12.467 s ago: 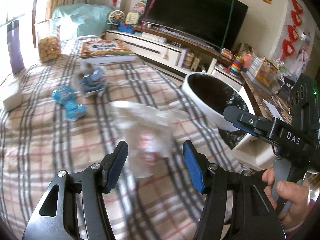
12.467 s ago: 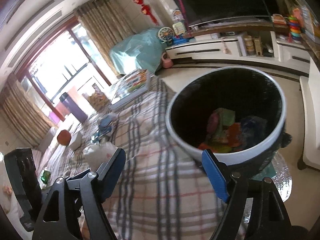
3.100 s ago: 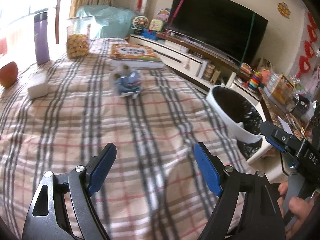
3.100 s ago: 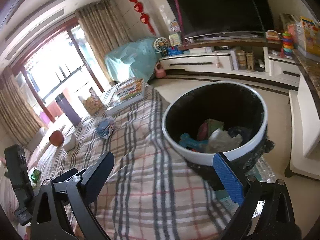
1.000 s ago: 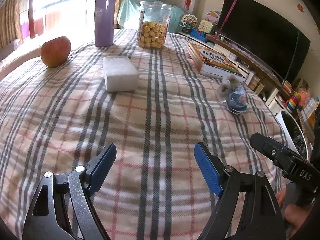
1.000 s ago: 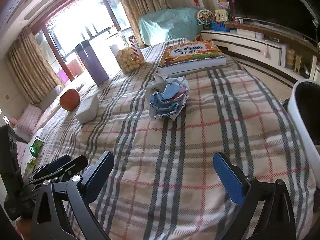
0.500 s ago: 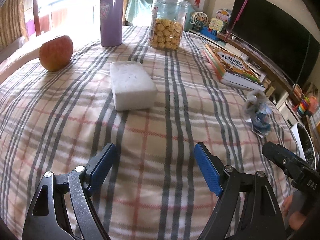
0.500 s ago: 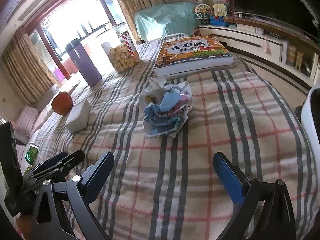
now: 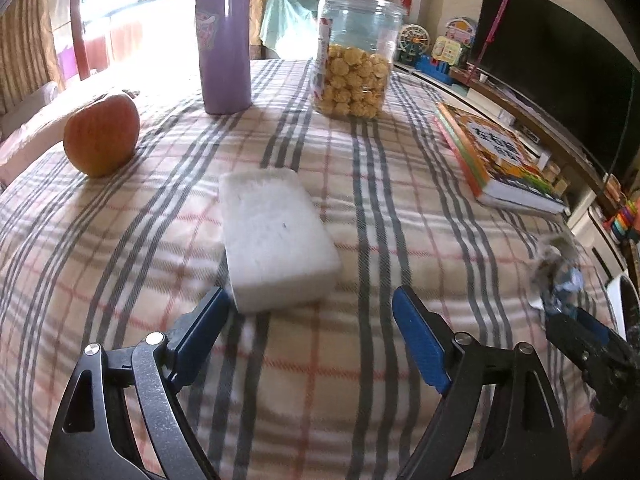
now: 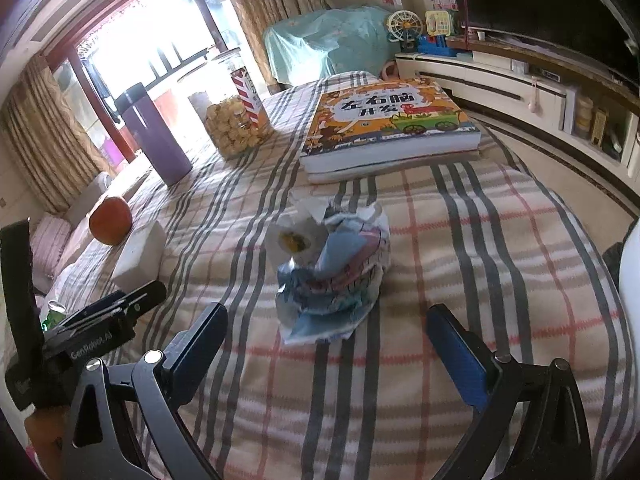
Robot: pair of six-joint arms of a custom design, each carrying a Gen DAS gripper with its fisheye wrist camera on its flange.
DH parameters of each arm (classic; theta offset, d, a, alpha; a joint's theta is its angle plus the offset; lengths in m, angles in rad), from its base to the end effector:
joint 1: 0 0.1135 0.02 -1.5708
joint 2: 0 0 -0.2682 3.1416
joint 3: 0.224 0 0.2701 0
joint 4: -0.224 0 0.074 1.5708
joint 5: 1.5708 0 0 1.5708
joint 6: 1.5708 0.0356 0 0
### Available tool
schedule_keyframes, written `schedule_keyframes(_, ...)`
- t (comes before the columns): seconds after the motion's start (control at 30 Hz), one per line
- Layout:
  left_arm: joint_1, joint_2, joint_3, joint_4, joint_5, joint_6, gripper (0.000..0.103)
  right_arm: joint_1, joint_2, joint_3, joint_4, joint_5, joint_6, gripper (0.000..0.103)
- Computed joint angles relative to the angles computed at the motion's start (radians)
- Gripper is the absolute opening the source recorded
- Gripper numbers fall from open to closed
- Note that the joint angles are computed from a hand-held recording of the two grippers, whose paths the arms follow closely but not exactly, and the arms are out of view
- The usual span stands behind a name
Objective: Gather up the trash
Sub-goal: 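Grasp the white block with left tool while right tool grasps crumpled wrapper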
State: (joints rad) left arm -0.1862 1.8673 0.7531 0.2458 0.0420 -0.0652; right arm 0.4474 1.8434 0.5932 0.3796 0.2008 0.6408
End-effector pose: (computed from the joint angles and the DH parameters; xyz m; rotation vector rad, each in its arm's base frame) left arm 0.3330 -0.0642 0.0764 0.1666 2.4393 -0.1633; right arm 0.2756 0.1244 0.0575 0.3238 2.4118 0.2500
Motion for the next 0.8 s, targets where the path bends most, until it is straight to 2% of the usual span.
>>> schedule_keyframes(0.23,0.001,0.06,0.065,-0.019,-0.041,-0.022,0.086,-0.005,0.028,0.037,-0.015,0.02,-0.02,0.099)
schedule_keyframes(0.3,0.0,0.064,0.069,-0.017,-0.053,-0.025,0.086,-0.003,0.032,0.039,-0.014,0.035,-0.02,0.093)
schedule_keyframes(0.37,0.002,0.066,0.069,-0.014,-0.054,-0.023,0.082,-0.006,0.033,0.041,-0.02,0.04,-0.016,0.082)
schedule_keyframes(0.4,0.003,0.064,0.064,-0.007,-0.048,-0.021,0.07,-0.009,0.033,0.041,-0.024,0.038,-0.014,0.08)
schedule_keyframes(0.47,0.003,0.058,0.057,-0.002,-0.043,-0.01,0.056,-0.012,0.026,0.031,-0.016,0.042,-0.011,0.068)
schedule_keyframes(0.5,0.001,0.052,0.05,0.004,-0.045,-0.001,0.052,-0.014,0.022,0.024,-0.011,0.038,-0.012,0.064)
schedule_keyframes(0.57,-0.001,0.037,0.032,0.013,-0.035,0.01,0.051,-0.016,0.014,0.014,-0.007,0.032,-0.009,0.047)
schedule_keyframes(0.8,-0.042,-0.052,-0.092,0.062,0.015,0.027,0.049,-0.029,-0.043,-0.069,0.053,-0.029,0.01,0.039)
